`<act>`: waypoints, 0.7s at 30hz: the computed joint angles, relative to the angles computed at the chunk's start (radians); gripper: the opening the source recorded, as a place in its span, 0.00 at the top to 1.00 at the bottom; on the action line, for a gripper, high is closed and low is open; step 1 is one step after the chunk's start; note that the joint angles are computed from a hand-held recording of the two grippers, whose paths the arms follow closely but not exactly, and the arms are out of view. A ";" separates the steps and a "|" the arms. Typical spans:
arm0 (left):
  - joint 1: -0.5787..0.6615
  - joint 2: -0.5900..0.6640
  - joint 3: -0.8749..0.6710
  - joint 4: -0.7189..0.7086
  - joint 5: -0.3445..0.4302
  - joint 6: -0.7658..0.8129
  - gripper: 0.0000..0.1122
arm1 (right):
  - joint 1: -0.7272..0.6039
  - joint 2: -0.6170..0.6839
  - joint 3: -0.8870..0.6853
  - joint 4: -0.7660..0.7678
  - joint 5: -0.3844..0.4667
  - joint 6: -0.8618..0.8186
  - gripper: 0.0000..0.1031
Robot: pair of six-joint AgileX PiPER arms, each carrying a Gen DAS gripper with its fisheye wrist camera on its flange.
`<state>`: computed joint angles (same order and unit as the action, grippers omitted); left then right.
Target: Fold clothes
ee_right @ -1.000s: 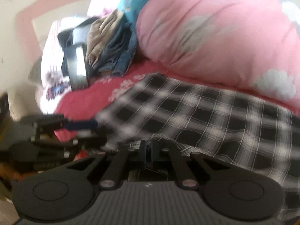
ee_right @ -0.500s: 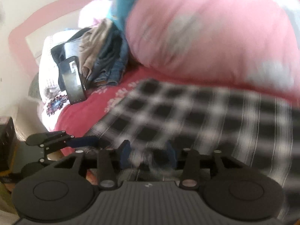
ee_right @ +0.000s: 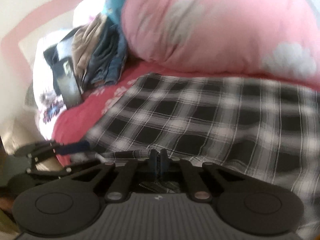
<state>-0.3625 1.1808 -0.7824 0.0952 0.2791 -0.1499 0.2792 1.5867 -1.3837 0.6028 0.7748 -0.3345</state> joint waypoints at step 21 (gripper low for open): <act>0.057 -0.060 0.014 -0.005 0.023 -0.072 0.50 | 0.130 0.093 -0.213 -0.143 0.087 -0.107 0.58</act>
